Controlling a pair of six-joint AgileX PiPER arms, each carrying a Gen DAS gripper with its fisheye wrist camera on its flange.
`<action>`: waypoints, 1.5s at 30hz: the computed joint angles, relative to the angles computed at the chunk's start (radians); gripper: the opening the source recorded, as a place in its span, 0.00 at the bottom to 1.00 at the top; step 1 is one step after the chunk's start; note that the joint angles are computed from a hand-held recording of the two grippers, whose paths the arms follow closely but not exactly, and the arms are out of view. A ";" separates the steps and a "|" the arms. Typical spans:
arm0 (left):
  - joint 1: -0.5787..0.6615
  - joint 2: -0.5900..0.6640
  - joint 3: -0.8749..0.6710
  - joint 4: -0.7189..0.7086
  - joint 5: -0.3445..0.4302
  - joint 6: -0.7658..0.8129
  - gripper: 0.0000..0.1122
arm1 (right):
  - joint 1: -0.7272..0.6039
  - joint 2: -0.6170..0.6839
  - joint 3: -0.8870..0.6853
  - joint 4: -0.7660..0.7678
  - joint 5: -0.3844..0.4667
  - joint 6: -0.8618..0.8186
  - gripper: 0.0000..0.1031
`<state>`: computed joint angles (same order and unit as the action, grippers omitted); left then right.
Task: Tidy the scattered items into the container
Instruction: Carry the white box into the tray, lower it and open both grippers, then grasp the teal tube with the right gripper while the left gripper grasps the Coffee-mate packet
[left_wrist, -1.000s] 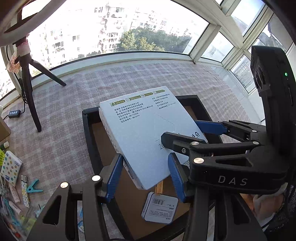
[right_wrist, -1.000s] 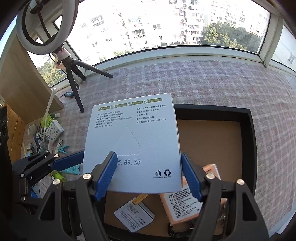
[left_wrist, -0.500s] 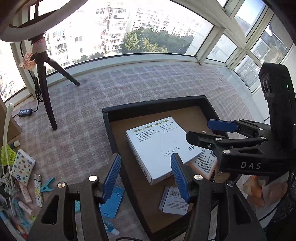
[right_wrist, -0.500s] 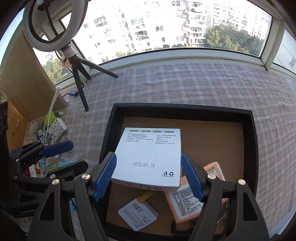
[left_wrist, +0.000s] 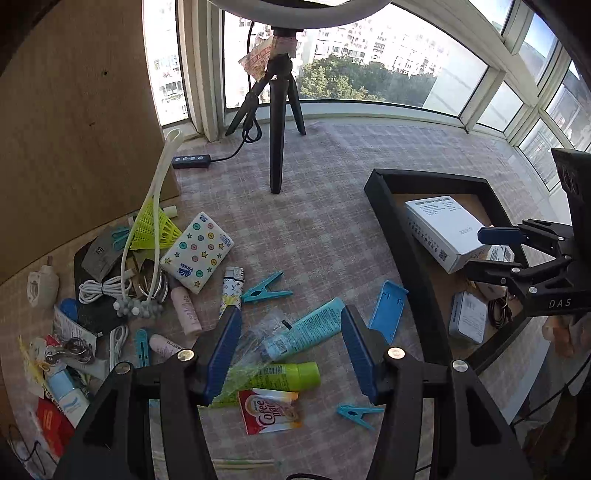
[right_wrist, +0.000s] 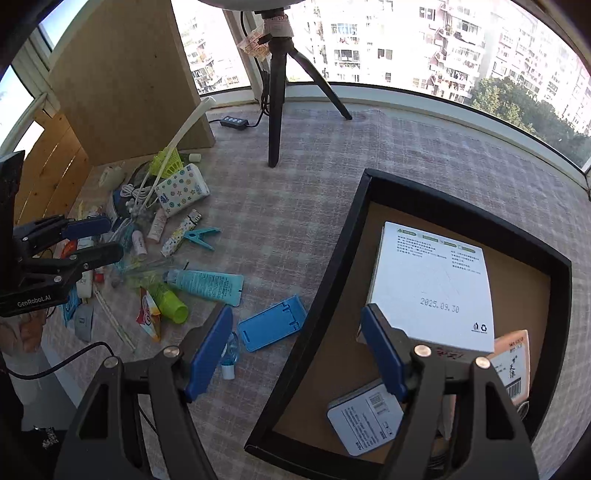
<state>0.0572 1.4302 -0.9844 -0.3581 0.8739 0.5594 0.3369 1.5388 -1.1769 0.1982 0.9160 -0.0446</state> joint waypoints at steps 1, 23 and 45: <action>0.036 -0.012 0.019 -0.008 0.005 0.034 0.47 | 0.023 0.010 0.002 -0.003 -0.002 0.010 0.69; 0.130 -0.063 0.440 -0.054 -0.208 0.149 0.55 | 0.323 0.292 -0.113 -0.122 -0.087 -0.110 0.69; -0.014 0.003 0.461 0.046 -0.377 -0.097 0.48 | 0.351 0.557 -0.413 -0.063 0.025 -0.496 0.61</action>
<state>0.0431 1.4336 -0.5233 -0.3117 0.4968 0.4628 0.6883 2.0962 -1.5895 0.1354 0.9412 -0.5405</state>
